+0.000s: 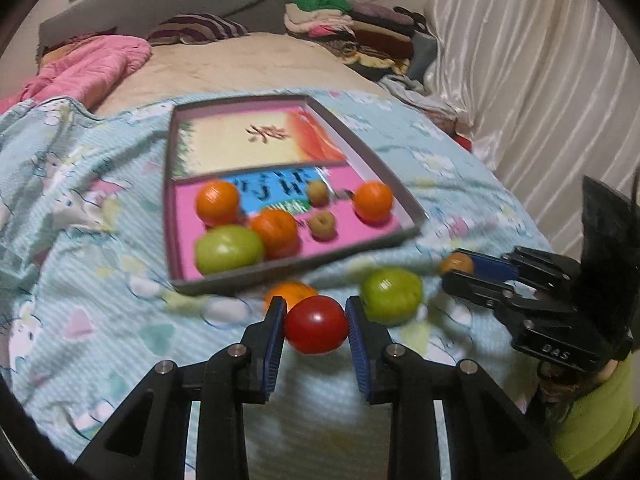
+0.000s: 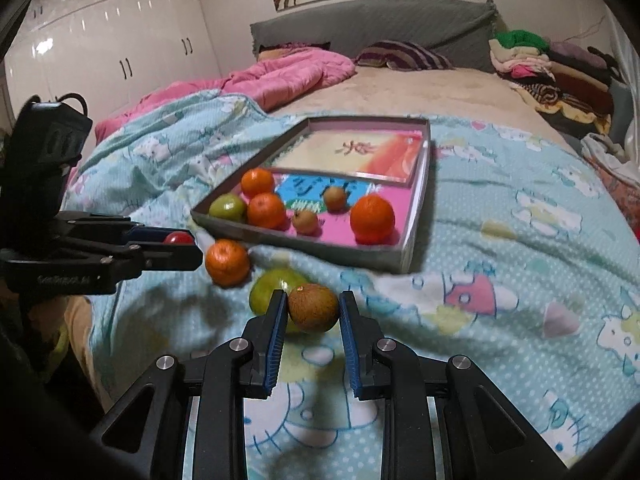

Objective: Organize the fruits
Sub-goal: 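Lift and carry the tomato and brown fruit over the tray with both grippers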

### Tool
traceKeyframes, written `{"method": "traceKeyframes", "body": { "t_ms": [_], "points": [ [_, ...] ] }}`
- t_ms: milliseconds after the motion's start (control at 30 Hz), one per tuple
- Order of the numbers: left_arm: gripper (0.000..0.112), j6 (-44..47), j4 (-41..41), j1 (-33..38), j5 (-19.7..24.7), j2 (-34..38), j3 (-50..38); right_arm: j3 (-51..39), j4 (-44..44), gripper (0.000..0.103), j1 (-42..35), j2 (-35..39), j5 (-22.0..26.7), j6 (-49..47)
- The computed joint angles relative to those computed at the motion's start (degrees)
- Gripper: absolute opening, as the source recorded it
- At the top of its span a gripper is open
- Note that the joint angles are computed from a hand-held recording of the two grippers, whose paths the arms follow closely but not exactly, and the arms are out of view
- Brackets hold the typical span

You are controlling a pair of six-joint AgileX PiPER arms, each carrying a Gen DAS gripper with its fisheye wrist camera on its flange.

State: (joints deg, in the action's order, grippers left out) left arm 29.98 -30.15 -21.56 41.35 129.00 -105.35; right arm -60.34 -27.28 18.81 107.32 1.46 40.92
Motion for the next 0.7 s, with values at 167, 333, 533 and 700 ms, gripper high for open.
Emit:
{"method": "traceKeyframes", "body": {
  "t_ms": [167, 333, 533, 700],
  "points": [
    [0.031, -4.39, 2.68, 1.73, 1.83, 2.93, -6.73, -2.09, 4.21, 0.027, -0.65, 0.24, 1.10, -4.46],
    [0.031, -8.72, 5.46, 3.28, 3.77, 6.58, -14.05, -4.50, 8.53, 0.027, -1.23, 0.84, 2.66, -9.35],
    [0.031, -14.25, 11.07, 3.60, 8.78, 13.32, -26.15, -9.85, 12.17, 0.027, -1.79, 3.07, 5.62, -13.94],
    [0.031, -15.72, 13.21, 3.02, 13.33, 18.43, -36.01, -13.94, 13.55, 0.027, -2.63, 5.01, 8.25, -15.42]
  ]
}}
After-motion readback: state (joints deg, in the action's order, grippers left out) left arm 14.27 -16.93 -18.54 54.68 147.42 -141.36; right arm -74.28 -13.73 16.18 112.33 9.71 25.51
